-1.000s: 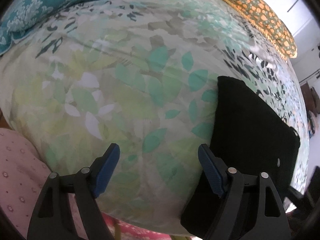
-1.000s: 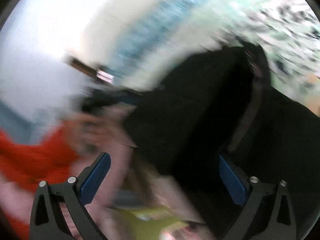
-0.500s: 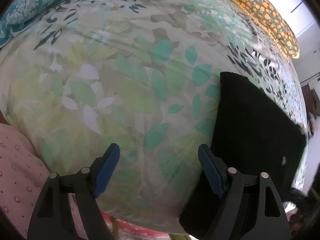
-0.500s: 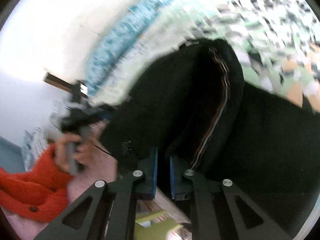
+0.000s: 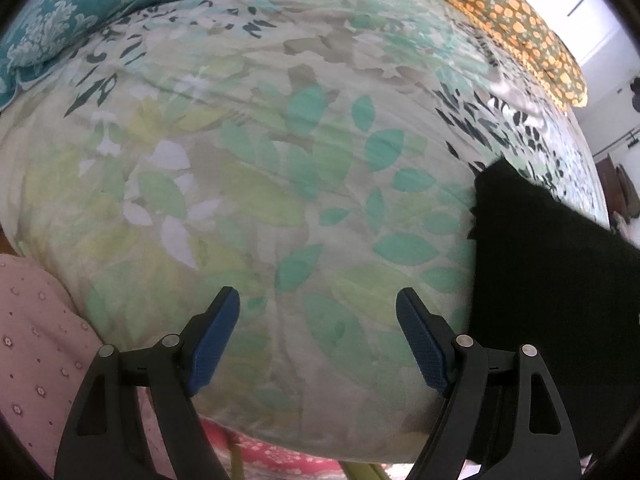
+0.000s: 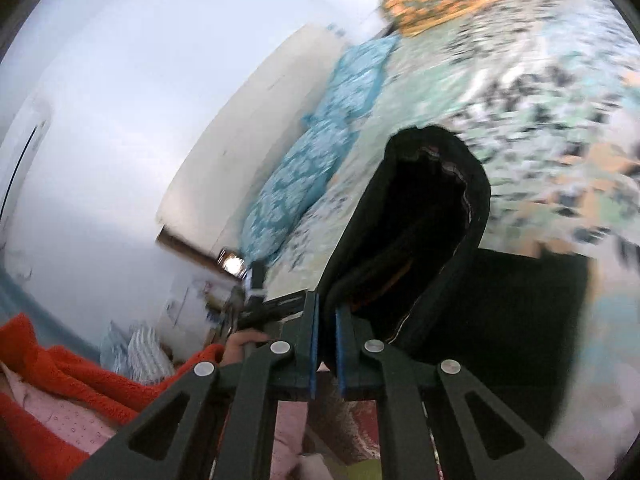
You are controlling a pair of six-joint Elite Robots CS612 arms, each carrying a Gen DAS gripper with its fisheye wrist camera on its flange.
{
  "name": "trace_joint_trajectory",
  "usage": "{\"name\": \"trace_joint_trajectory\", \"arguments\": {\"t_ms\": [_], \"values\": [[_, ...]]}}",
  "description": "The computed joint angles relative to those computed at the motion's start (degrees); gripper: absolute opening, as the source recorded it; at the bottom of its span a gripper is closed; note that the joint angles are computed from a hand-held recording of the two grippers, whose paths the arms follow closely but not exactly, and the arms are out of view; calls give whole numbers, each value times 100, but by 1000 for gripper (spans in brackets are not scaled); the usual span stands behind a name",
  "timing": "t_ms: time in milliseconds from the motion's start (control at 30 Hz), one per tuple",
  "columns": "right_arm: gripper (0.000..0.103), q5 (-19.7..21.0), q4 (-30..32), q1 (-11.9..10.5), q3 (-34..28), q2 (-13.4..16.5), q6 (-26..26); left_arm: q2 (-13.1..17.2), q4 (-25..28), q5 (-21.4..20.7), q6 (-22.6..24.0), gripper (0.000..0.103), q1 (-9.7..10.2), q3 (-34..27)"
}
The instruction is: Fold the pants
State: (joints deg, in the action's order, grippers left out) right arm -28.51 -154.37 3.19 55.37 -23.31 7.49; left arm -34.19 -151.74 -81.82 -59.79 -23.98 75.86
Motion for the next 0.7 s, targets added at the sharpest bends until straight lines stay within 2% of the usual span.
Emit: {"name": "trace_joint_trajectory", "arguments": {"t_ms": [67,133,167,267,300,333,400,467,533,567,600,667,700], "values": [[8,-338,-180,-71,145,-36,201,13,29,-4,45,82,-6,-28],[8,-1010,65,-91,341,-88,158,27,61,-31,77,82,-2,-53],[9,-1470,383,-64,374,-110,-35,43,100,-51,97,82,-2,-82],[33,-2724,1283,71,250,-78,-319,46,188,-27,178,82,-20,-110],[54,-2906,1262,78,280,-97,-284,31,215,21,209,82,-35,-99],[63,-2946,1000,54,385,-157,-190,13,226,65,231,82,-46,-80],[63,-2844,228,5,656,-290,65,-35,222,162,245,82,-70,-16],[63,-2626,-204,-40,860,-416,211,-52,180,154,193,82,-64,20],[63,-1834,99,-95,871,-449,170,-39,167,114,155,82,-51,11],[63,-1671,445,-101,888,-485,103,-29,179,90,143,82,-46,-2],[63,-1749,809,-58,869,-510,-19,-18,196,67,139,82,-44,-17],[63,-2458,1436,98,768,-543,-325,-3,220,21,170,82,-47,-44],[63,-2659,1559,151,688,-509,-472,2,235,10,204,82,-52,-57]]}}
